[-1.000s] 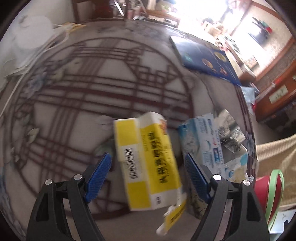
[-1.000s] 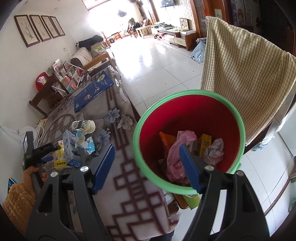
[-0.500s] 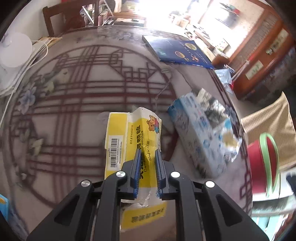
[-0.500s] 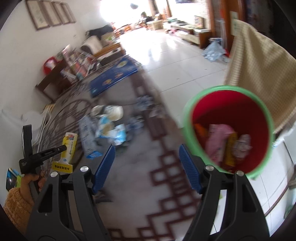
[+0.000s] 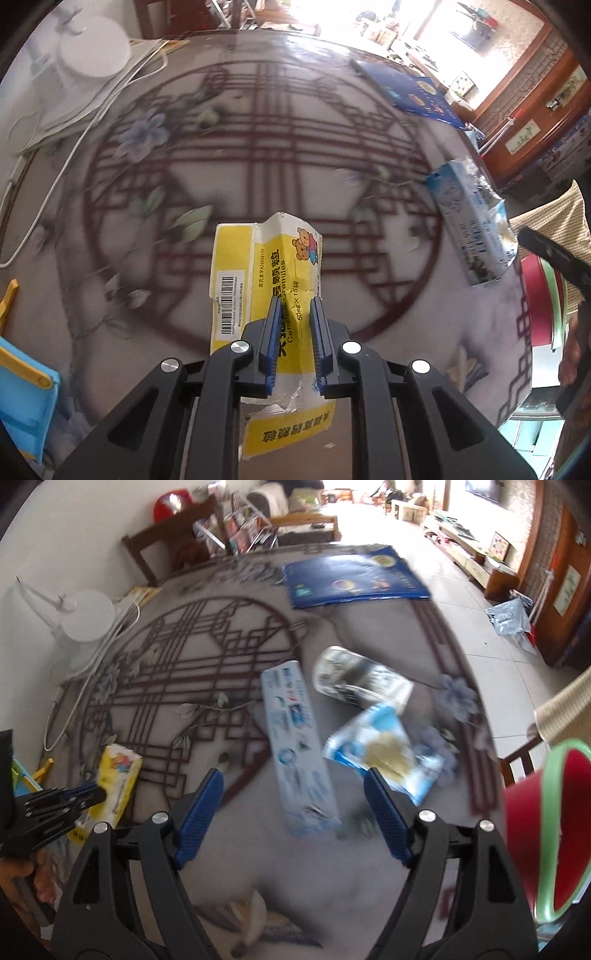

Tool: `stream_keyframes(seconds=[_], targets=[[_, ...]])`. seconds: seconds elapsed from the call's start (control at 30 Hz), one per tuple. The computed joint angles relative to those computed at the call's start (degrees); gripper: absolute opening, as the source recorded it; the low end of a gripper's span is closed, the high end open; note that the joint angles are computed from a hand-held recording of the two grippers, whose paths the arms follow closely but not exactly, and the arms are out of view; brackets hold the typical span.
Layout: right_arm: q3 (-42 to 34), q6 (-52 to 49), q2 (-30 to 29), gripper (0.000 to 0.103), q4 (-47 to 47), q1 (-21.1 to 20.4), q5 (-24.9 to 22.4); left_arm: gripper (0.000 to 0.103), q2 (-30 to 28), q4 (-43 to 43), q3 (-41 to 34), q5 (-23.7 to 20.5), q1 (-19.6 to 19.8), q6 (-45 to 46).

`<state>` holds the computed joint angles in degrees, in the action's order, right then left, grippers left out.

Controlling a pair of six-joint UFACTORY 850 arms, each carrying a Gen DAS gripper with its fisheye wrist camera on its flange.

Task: Collect trash

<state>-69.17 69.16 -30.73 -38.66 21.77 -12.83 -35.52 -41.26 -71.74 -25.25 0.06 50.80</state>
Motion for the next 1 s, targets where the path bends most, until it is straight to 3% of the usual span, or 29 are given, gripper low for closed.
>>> stream_keyframes(seconds=[0.3, 0.43, 0.67, 0.87, 1.0], targets=[[-9.67, -9.31, -8.73, 0.075, 8.78, -0.11, -6.01, 0.014, -0.06, -2.51, -0.02, -1.41, 2.36, 4.52], [-11.4, -14.34, -10.51, 0.039, 13.51, -0.22, -7.62, 0.03, 0.11, -3.37, 0.29, -1.61, 3.01, 6.09], [-7.84, -17.59, -7.94, 0.04, 22.18, 1.16, -4.12, 0.047, -0.11, -5.49, -0.04, -1.03, 3.57, 7.47], [-5.14, -12.97, -6.07, 0.04, 20.42, 3.95, -3.67, 0.054, -1.81, -4.31, -1.79, -2.72, 2.8, 6.92], [-3.41, -5.31, -4.64, 0.061, 14.94, 4.67, -3.03, 0.064, -2.2, -3.59, -1.8, -1.94, 1.98, 7.45]])
